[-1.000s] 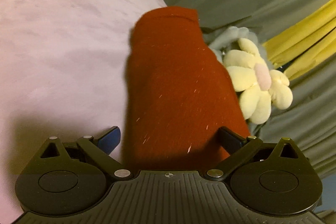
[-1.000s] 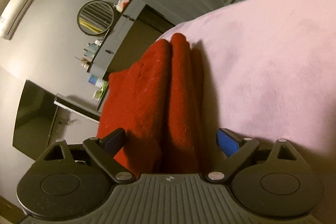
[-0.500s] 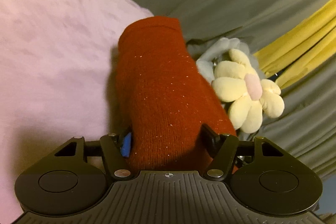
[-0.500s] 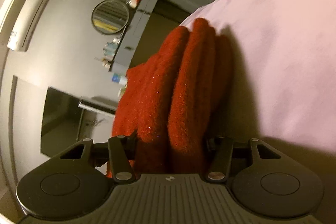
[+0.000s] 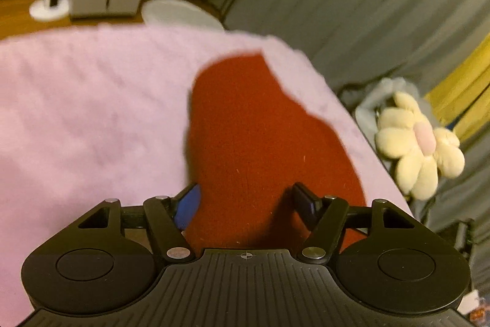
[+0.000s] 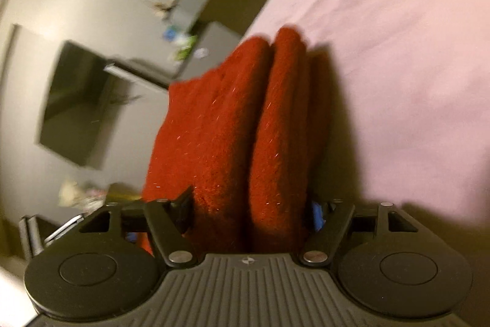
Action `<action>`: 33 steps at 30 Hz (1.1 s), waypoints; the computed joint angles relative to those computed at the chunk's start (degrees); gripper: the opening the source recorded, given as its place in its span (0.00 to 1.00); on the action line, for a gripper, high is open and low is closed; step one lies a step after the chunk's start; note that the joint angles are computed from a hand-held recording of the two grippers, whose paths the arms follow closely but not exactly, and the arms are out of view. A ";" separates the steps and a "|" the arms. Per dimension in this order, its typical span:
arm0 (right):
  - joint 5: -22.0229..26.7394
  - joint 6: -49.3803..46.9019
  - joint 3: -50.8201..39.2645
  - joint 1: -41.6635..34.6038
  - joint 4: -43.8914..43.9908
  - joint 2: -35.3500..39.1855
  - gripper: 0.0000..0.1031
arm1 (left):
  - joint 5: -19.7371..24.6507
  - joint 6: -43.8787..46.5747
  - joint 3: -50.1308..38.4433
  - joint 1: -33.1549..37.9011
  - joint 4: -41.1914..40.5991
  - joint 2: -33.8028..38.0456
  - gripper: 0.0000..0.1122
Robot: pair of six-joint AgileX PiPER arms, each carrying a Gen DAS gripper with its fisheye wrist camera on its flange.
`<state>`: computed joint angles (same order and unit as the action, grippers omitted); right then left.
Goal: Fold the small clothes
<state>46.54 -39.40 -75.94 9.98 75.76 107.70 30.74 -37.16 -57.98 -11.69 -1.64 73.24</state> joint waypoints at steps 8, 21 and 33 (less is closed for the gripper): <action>-14.22 28.89 -17.86 12.10 -35.75 -1.62 0.38 | 16.14 -31.06 -20.57 -9.11 35.48 15.34 0.79; -17.37 48.42 -36.95 17.09 -63.29 18.64 0.31 | 34.49 -12.17 -57.11 -10.21 33.40 49.44 0.86; -35.90 26.43 -17.90 16.19 -41.16 11.13 0.36 | 30.74 -18.77 -48.42 -12.00 36.76 44.09 0.92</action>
<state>10.64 -12.97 -93.84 26.17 34.60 118.83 61.48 -55.94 -106.40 -23.68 35.13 117.32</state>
